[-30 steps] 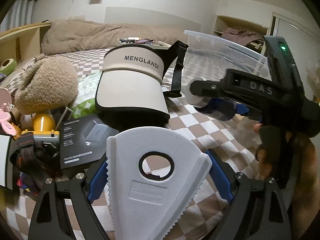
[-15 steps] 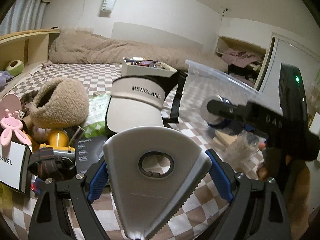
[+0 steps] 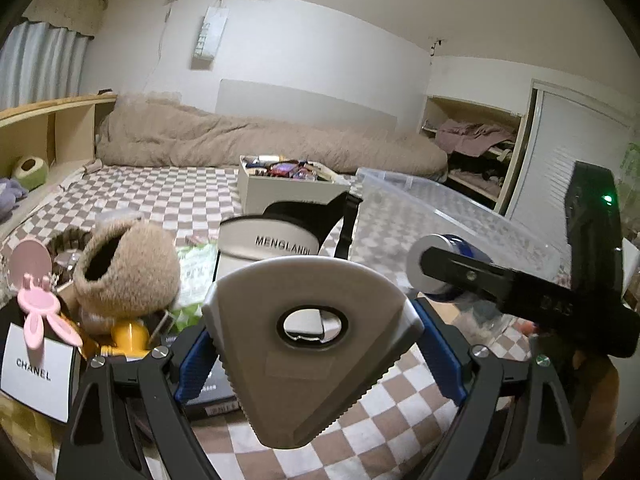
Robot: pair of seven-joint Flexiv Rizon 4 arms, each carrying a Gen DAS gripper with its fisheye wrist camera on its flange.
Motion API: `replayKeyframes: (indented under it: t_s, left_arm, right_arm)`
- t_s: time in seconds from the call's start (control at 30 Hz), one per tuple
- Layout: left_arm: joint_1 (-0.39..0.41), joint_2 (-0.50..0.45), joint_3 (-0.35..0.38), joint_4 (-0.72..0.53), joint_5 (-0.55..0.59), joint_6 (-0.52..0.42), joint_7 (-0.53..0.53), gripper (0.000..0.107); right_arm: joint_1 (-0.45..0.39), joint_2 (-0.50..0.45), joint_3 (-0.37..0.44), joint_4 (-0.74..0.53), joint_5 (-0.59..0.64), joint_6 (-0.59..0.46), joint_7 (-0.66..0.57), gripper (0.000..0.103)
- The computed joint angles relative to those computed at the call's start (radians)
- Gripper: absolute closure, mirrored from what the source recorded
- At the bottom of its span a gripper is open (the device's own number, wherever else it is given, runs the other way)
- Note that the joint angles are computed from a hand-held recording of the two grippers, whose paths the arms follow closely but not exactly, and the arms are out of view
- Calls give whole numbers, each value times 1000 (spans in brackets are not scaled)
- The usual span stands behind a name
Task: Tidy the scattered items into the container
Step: 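Carry the blue bottle and white piece with both tools over the bin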
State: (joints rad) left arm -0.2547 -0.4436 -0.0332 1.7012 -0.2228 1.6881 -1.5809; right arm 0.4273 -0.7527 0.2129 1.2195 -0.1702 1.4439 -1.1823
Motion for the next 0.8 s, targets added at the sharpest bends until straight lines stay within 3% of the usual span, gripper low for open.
replayKeyframes:
  t_s: [0.2,0.33,0.53,0.8]
  left_arm:
    - [52,-9,-82,-53,-6,-12,41,17]
    - [34,-23,-70,-109,2,-39,71,17]
    - [37,-46,-104,-166,-2,-59,113,17]
    - [31,-78,-140,-258,-22,-102,166,17]
  right_arm:
    - [-10,65,-22,59,-19,34,-12,8]
    - [-61,109,19,93,-16,12,-65,8]
    - [-40,179,-104,155,-58,-7,-17,8]
    - [-100,168,-121,87,-69,-97,6,8]
